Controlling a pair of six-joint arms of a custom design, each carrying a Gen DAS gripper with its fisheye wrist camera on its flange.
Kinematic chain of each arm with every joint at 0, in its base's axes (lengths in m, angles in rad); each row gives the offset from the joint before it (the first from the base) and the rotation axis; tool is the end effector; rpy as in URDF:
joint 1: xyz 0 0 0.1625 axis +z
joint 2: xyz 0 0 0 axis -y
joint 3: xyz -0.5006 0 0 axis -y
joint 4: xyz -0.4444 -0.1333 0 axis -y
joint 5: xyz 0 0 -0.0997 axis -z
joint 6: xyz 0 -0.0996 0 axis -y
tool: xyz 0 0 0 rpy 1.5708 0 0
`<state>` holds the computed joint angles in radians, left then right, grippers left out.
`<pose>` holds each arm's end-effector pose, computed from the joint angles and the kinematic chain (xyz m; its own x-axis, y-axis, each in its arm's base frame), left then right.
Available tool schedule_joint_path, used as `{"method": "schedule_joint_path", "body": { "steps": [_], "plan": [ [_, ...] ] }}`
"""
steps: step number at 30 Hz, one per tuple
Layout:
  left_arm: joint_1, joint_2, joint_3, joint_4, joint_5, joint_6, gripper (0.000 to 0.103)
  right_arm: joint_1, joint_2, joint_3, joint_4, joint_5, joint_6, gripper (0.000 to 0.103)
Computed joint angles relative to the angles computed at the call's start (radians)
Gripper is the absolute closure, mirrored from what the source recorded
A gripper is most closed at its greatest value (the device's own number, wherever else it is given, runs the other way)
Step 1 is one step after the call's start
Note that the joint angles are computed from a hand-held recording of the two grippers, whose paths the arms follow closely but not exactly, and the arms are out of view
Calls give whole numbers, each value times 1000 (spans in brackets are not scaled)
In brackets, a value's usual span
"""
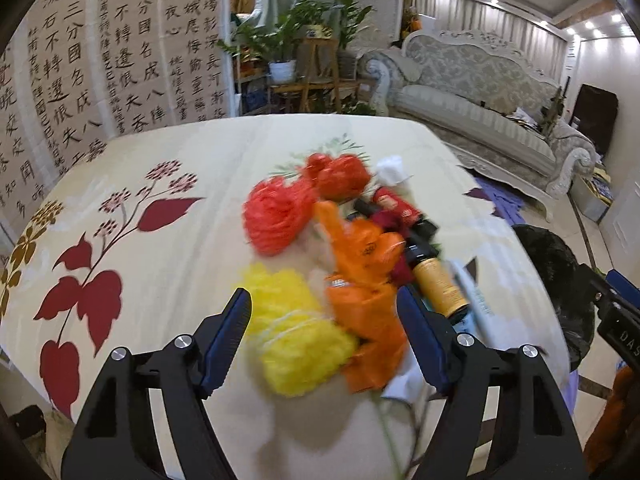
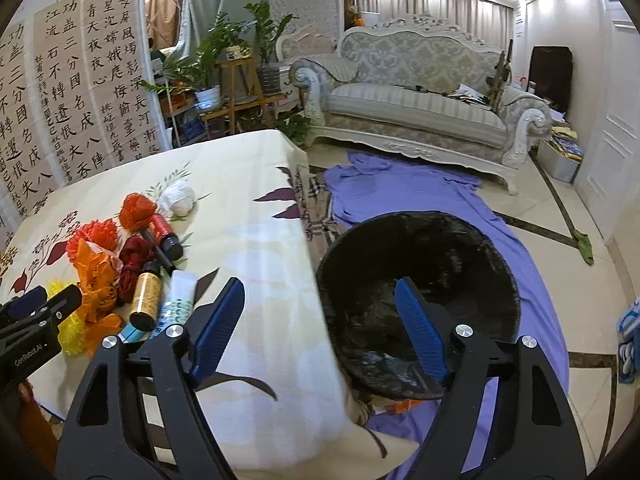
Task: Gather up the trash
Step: 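Grasp the yellow foam fruit net with the left tool while the right tool grasps an orange plastic bag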
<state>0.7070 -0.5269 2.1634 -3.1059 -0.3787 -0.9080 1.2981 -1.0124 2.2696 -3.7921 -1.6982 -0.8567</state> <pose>-0.2327 -0.4958 -0.0759 -0.7000 -0.2988 -0.6486 0.3325 0.6674 -0.6664 -0.0293 -0.5529 0.1899 -0.7233 -0.1741 0.6683 -0.6000 0.6375 -0.4833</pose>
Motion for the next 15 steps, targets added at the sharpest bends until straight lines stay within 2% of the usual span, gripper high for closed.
{"method": "schedule_joint_path", "body": {
  "steps": [5,12,15],
  "plan": [
    [7,-18,19,42,-11,-58,30,14,12,-7,18,-2,-6,27],
    [25,-15,9,-4,-51,-24,33,24,24,-10,32,-12,-13,27],
    [19,-22,19,8,-36,-38,33,24,26,-9,31,-10,-13,27]
  ]
}}
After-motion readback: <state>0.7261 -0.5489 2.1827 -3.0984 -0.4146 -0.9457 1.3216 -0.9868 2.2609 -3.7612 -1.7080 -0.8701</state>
